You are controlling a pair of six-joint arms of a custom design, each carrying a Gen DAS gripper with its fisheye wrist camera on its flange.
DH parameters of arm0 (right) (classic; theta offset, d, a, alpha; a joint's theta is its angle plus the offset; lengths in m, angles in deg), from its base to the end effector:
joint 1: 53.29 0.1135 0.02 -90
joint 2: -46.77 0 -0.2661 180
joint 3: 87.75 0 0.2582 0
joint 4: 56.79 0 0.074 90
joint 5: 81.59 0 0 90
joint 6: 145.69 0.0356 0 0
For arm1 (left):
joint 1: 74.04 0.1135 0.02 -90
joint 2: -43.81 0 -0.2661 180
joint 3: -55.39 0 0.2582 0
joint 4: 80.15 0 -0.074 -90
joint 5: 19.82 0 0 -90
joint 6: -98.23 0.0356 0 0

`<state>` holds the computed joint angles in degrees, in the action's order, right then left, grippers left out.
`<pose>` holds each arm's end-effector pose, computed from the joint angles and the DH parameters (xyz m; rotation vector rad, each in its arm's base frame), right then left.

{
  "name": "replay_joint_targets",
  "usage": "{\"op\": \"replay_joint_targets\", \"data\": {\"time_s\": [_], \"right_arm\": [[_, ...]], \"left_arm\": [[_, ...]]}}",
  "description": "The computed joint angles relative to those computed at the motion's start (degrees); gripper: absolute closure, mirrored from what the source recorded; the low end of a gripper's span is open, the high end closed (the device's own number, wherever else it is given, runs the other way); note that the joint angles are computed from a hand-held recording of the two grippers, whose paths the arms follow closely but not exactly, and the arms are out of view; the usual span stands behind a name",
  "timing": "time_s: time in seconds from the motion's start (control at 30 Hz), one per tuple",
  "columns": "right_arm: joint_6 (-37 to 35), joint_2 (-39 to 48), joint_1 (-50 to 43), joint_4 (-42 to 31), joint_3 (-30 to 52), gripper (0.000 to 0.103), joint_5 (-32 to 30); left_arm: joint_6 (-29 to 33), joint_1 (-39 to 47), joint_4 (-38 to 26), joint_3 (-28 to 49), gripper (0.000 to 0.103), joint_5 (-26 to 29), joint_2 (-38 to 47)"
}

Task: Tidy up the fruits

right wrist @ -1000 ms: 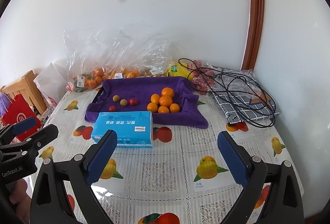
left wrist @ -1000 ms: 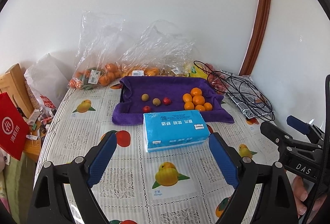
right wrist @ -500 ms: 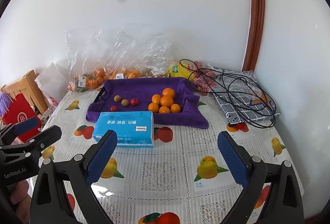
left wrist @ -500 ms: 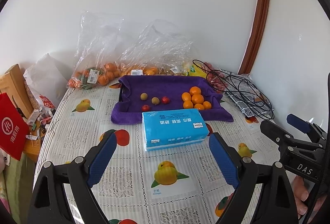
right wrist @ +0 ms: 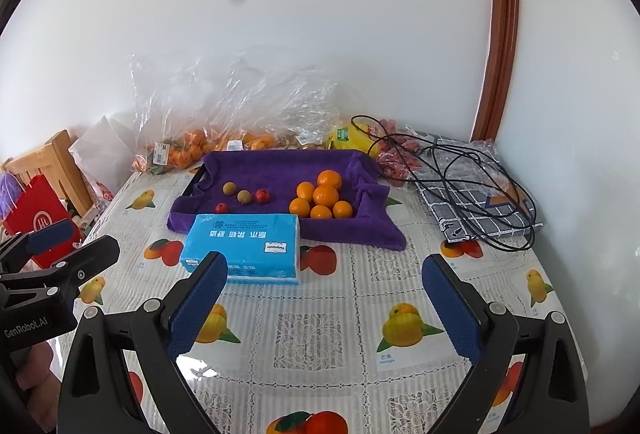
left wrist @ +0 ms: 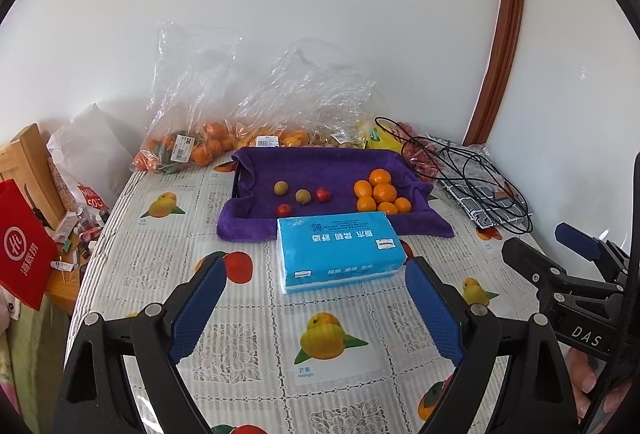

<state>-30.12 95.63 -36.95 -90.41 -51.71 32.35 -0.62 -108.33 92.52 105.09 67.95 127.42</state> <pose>0.1673 0.0340 0.1794 0.3776 2.2667 -0.1261 0.2380 -0.1606 0.1617 0.4896 2.2619 -0.3437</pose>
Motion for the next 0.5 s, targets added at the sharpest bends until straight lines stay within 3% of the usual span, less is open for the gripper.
{"op": "replay_joint_targets", "data": {"time_s": [0.5], "right_arm": [[-0.6,-2.2,-1.4,-0.7,-0.6,0.006,-0.9]], "left_arm": [[0.0,-0.6,0.3,0.0,0.012,-0.7,0.4]]}}
